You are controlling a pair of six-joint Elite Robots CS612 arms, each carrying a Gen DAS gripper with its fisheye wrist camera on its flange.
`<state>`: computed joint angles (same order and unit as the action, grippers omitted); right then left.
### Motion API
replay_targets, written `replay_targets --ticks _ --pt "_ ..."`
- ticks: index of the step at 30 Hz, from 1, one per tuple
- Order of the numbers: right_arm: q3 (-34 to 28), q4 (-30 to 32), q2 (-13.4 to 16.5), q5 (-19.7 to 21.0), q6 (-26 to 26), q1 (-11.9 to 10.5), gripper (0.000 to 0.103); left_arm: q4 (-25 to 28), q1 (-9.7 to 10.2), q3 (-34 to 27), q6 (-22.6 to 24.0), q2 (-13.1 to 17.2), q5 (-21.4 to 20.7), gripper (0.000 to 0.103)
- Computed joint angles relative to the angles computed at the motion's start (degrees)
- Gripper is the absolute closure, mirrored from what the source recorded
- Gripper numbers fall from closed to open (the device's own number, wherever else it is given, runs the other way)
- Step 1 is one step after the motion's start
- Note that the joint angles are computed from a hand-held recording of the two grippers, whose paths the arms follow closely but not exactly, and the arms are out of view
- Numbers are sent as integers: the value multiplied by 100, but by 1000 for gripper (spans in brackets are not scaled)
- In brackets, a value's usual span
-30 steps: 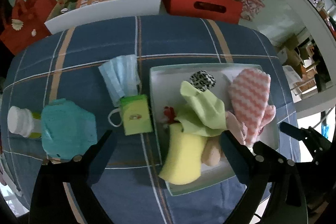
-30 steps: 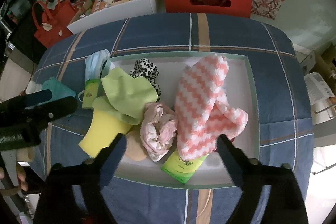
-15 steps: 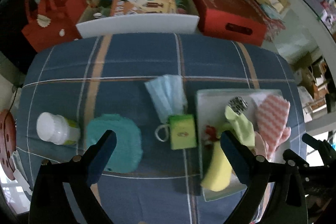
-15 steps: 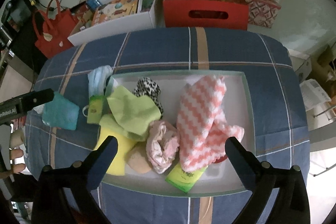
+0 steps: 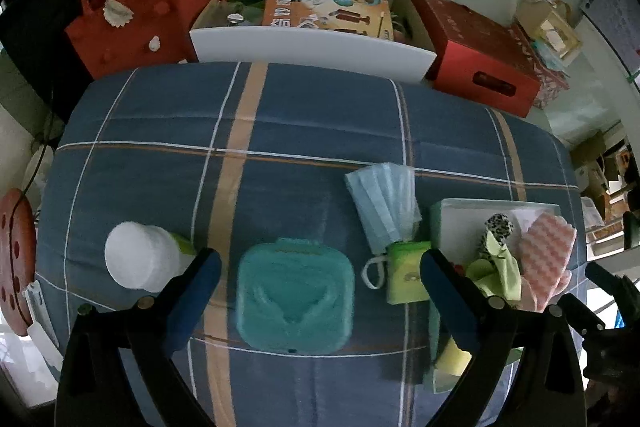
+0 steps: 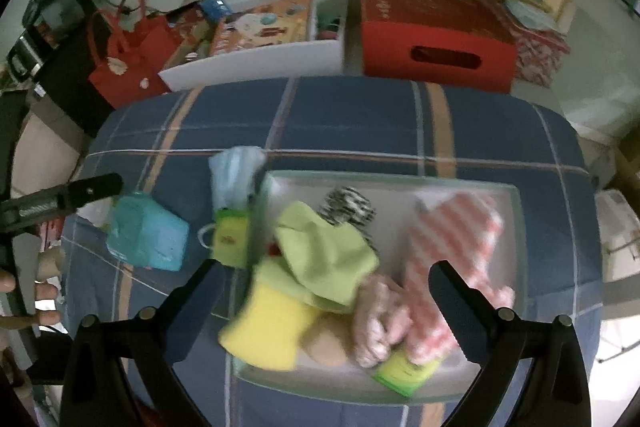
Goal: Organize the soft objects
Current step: 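Lift both open tools away from the tray, then reach right tool to the green tissue packet beside the blue face mask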
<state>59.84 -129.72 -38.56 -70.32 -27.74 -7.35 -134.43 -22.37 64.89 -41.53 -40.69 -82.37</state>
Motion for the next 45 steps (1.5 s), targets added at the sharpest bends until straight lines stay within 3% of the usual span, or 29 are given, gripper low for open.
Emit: replay_targets --ticks 5,13,26,32,45 --pt "-167 184 88 -7 -159 175 0 -88 59 85 168 -10 186 3" --pt "-557 499 347 -113 -226 432 1 -97 254 69 116 51 -97 3" --pt "-1088 1004 782 -379 -232 676 33 -2 428 -196 132 335 -659 3" --pt "-1254 1188 929 -525 -241 732 41 -70 455 -273 143 434 -843 3" --pt "-1384 1372 1062 -759 -205 810 45 -238 470 -270 7 487 -994 3"
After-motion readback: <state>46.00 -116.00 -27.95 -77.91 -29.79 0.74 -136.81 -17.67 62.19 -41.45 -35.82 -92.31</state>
